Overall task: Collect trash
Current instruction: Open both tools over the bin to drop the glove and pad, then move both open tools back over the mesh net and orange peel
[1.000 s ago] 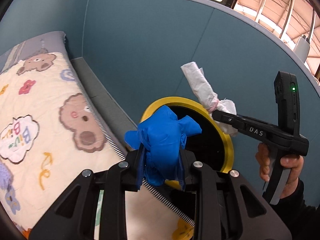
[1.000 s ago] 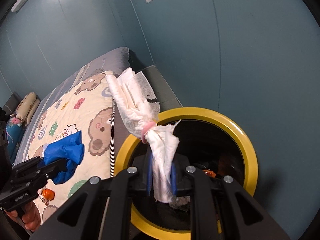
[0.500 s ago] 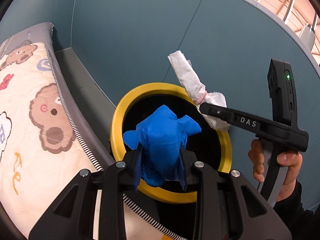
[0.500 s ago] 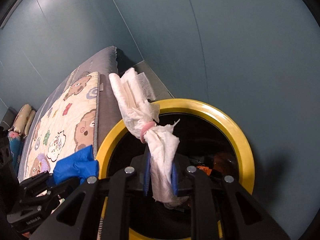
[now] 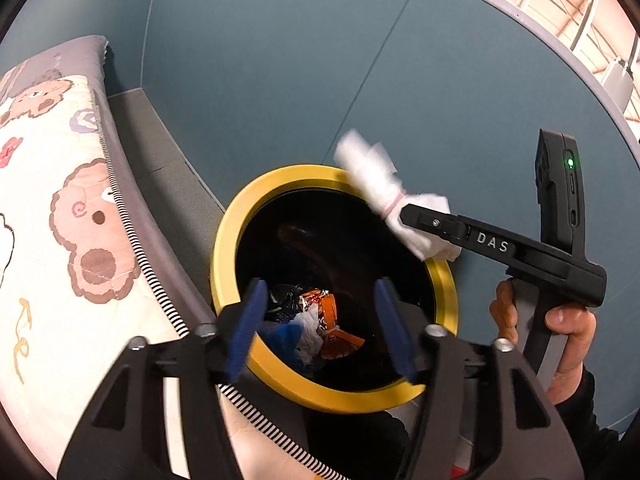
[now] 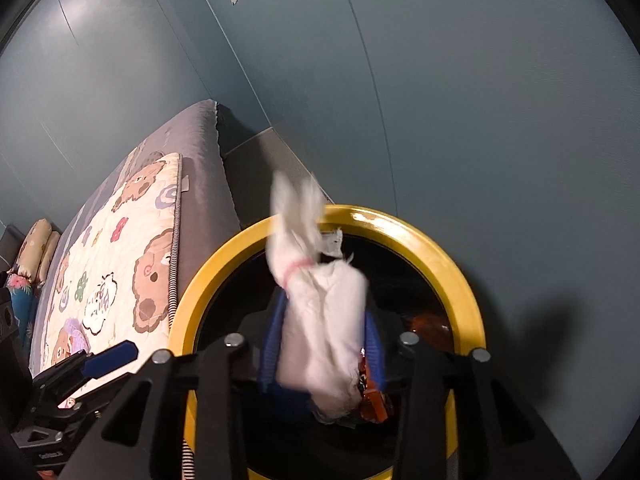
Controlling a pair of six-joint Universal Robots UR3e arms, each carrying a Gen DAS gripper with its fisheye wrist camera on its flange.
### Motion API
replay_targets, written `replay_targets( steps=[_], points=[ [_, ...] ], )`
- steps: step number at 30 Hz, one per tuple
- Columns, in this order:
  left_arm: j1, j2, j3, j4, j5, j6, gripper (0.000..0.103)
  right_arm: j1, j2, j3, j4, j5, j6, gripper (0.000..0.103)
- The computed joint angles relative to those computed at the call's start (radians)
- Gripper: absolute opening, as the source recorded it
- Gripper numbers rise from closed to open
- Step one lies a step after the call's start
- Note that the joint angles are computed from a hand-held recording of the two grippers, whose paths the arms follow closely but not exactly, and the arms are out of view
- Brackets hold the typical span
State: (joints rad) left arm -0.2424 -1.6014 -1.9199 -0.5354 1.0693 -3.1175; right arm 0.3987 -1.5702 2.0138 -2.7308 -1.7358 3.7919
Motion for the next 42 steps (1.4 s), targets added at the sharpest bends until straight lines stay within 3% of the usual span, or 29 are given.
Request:
replay_targets(
  steps=[14, 25, 28, 33, 42],
  points=[
    [0.126, 0.183, -0.146, 0.013, 0.035, 0.008, 0.09, 0.047, -0.05, 0.037, -0.007, -0.032, 0.04, 0.067],
    [0.364, 0.439, -0.272, -0.123, -0.035, 0.122, 0.094, 0.186, 0.033, -0.133, 0.032, -0.086, 0.047, 0.072],
    [0.455, 0.529, -0.299, -0.203, -0.076, 0.172, 0.094, 0.224, 0.073, -0.205, 0.053, -0.097, 0.039, 0.072],
    [0.681, 0.703, -0.314, -0.45, -0.183, 0.34, 0.095, 0.286, 0.163, -0.347, 0.09, -0.108, 0.02, 0.073],
    [1.171, 0.906, -0.263, -0.971, -0.312, 0.766, 0.095, 0.378, 0.36, -0.64, 0.165, -0.1, -0.014, 0.074]
  ],
)
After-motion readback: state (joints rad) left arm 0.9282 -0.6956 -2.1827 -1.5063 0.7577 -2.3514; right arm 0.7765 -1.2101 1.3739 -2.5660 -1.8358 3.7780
